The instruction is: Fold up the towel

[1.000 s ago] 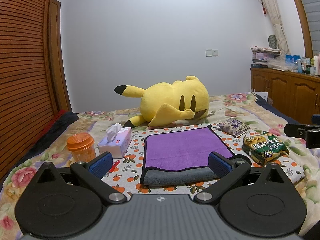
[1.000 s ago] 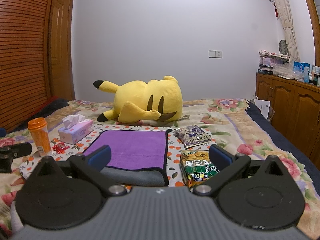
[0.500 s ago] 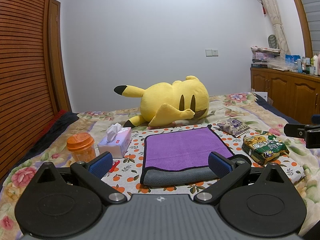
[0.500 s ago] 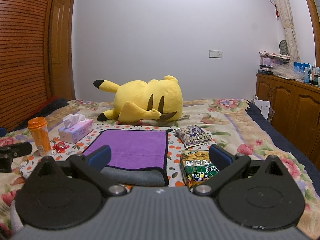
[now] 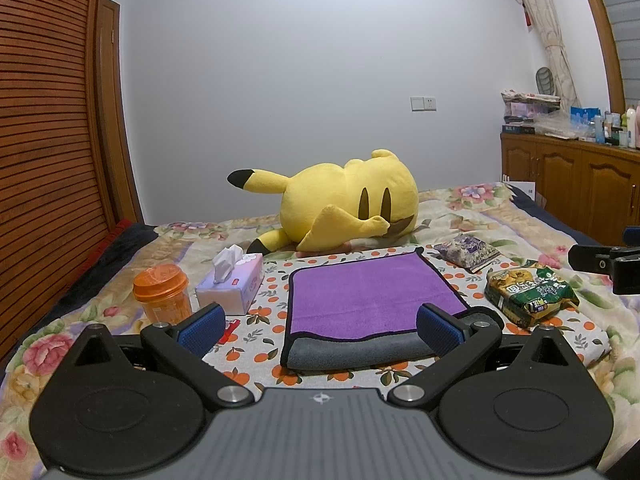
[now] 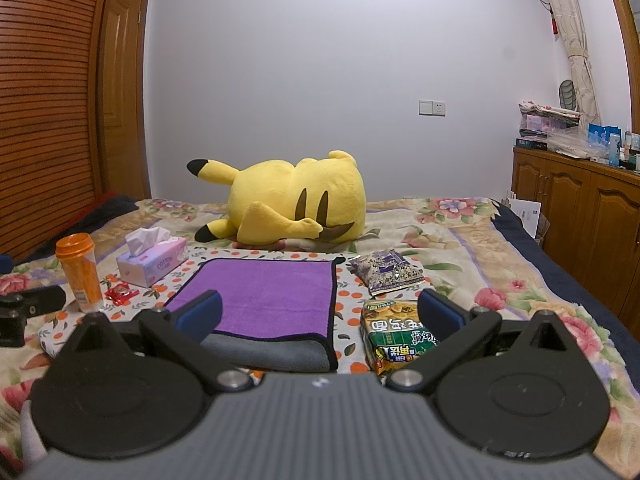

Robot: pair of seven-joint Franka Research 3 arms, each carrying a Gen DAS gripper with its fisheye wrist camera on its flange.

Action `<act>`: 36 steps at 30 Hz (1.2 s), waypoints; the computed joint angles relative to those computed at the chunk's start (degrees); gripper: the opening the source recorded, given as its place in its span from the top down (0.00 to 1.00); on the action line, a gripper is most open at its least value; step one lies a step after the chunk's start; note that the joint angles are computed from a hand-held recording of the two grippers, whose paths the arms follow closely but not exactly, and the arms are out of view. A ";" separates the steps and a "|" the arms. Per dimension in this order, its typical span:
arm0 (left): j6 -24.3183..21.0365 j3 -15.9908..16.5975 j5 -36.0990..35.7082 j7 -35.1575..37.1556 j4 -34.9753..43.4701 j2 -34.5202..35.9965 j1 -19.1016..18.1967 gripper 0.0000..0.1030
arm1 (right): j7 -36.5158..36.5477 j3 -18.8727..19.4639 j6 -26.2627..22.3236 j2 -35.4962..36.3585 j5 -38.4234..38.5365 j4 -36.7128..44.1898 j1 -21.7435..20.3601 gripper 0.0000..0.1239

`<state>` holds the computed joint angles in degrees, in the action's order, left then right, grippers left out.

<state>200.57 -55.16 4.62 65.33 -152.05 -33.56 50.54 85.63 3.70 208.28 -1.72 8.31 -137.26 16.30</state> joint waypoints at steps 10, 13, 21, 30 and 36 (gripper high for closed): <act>0.04 -0.09 -0.09 0.12 0.02 0.07 0.08 0.00 | -0.26 0.09 0.00 -0.01 0.35 0.02 0.07 0.17; -0.10 0.05 -0.08 0.11 0.02 -0.01 -0.12 0.00 | -0.56 0.22 -0.11 -0.05 0.81 0.10 0.17 0.17; -0.54 1.04 0.57 0.65 -0.02 0.77 -0.64 0.00 | -0.02 0.12 -0.54 0.25 0.07 0.37 0.09 0.17; -4.48 2.94 3.23 0.33 1.29 2.64 -2.48 0.00 | -3.18 0.80 -1.88 1.57 3.31 1.93 0.65 0.17; -6.97 2.07 5.86 -1.74 2.91 4.19 -1.13 0.00 | -3.66 0.77 -3.87 2.31 3.11 3.11 0.52 0.17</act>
